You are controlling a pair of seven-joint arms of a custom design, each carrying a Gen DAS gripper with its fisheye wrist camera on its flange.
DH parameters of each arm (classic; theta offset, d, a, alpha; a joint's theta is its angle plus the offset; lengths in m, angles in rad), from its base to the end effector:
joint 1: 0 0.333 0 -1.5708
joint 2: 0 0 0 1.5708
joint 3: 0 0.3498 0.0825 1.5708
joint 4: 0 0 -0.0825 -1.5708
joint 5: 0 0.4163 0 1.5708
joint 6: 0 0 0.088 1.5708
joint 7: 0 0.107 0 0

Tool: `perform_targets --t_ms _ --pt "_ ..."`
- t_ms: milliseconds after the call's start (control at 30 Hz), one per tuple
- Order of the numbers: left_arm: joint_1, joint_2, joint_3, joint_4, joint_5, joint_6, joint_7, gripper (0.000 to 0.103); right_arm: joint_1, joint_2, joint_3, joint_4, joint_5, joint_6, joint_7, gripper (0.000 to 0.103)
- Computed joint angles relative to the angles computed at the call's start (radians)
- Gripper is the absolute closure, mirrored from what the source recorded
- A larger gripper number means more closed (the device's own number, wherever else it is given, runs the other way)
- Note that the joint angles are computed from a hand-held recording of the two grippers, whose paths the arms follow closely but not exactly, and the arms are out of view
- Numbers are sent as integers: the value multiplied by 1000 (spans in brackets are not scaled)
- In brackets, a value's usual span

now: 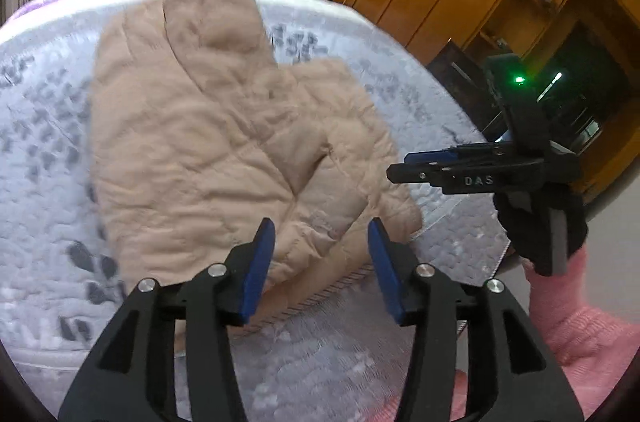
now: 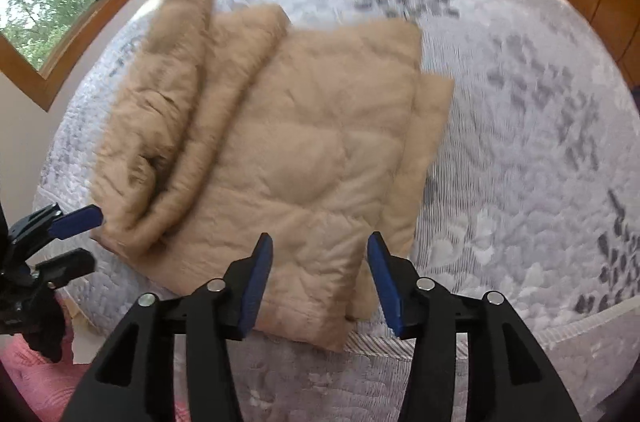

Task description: Fold large clothes

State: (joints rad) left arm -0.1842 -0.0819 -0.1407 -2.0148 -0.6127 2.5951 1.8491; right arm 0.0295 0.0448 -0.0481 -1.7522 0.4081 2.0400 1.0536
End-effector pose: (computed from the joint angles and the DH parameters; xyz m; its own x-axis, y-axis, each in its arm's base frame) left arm 0.5773 -0.1853 0.5841 -0.3002 -0.8760 0.3775 -0.7988 0.0146 -0.6014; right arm 0.6348 0.0109 0.5875 0.3819 -0.8943 -0.2332 -0.8858 -0.2823 -0.3683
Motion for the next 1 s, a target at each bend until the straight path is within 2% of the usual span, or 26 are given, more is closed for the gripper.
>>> perform_targets --t_ms 67,167,233,333,467,567,733,800,867,967,1000 --pt "12 -24 2 -10 47 28 -40 48 0 1 3 28 38 -16 -23 39" --pt "45 -24 1 -6 217 64 -201 48 6 32 11 96 77 -60 -24 34" --pt "92 6 -10 26 455 40 -439 50 10 70 19 160 102 -116 -19 28" --pt "120 64 2 94 620 -32 -625 51 18 139 34 258 114 -187 21 25" --pt "132 127 11 162 656 -76 -674 52 28 229 56 380 119 -275 75 25" --pt "144 147 9 178 627 -93 -643 52 38 285 67 446 106 -313 114 24" --pt "151 169 7 187 628 -84 -645 52 47 365 79 516 87 -371 168 25" --pt "150 167 7 184 651 -80 -663 52 48 378 84 526 87 -369 173 32" --pt "150 169 9 182 671 -79 -675 52 51 378 90 523 85 -357 152 51" --pt "152 166 8 177 674 -79 -679 52 57 347 97 482 90 -311 105 69" --pt "153 165 8 176 673 -80 -681 52 59 334 98 466 93 -293 88 72"
